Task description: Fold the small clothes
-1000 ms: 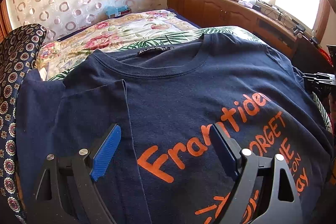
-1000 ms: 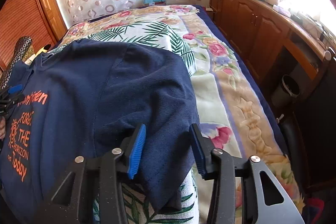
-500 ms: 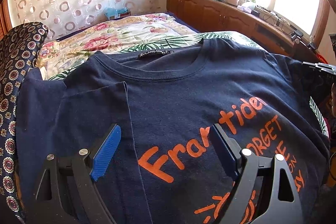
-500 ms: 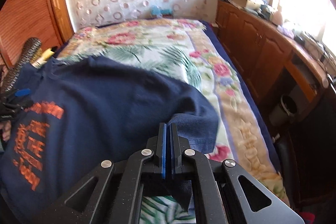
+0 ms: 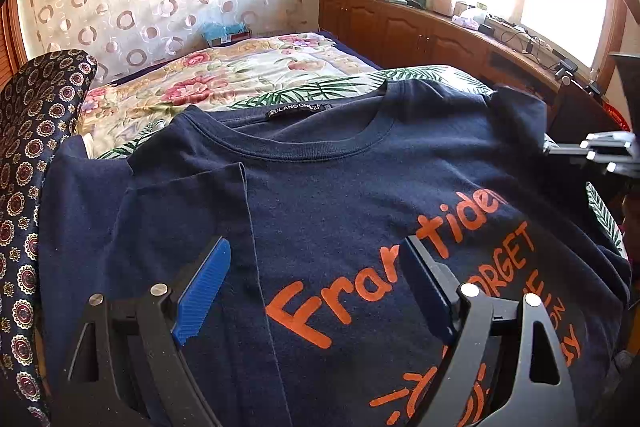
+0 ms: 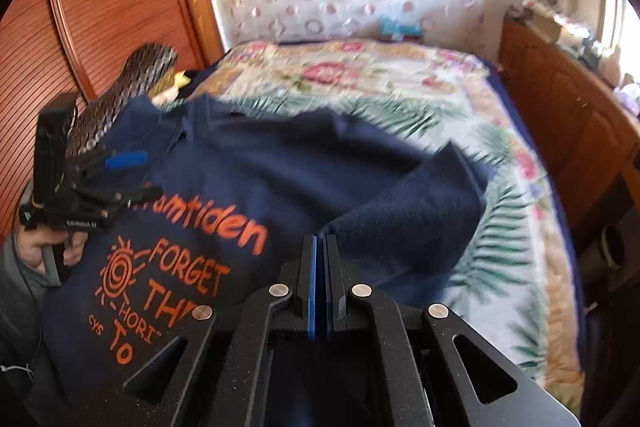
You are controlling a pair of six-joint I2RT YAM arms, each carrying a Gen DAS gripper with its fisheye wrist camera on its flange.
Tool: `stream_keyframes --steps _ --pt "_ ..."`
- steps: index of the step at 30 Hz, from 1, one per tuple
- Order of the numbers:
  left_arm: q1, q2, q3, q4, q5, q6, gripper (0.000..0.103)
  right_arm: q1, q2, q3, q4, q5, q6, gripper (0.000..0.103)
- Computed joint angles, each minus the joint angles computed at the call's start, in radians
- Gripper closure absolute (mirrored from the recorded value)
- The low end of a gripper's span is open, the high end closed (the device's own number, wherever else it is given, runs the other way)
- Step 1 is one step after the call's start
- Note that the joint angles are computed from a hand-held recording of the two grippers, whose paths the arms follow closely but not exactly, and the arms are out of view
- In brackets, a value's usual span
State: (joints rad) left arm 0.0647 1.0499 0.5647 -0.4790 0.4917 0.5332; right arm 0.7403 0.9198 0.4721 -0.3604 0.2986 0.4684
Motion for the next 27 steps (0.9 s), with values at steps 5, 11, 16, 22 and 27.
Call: stream_keyframes --steps 5,11,16,22,27 --pt "0.001 0.003 0.002 -0.002 0.002 -0.003 0.016 -0.039 0.048 -0.027 0.078 -0.034 -0.004 0.1" --pt "0.006 -0.006 -0.002 0.002 0.009 -0.009 0.016 -0.057 0.059 0.032 0.048 -0.023 -0.021 0.072" --pt "0.007 -0.009 -0.002 0.001 0.01 -0.01 0.016 -0.082 -0.039 0.039 -0.043 0.038 -0.025 0.064" --pt "0.007 -0.01 -0.002 0.001 0.009 -0.01 0.016 -0.201 0.006 -0.004 -0.004 -0.017 -0.054 0.064" --pt "0.007 -0.01 -0.001 0.0 0.008 -0.012 0.016 -0.3 0.142 0.001 0.108 -0.118 -0.114 0.064"
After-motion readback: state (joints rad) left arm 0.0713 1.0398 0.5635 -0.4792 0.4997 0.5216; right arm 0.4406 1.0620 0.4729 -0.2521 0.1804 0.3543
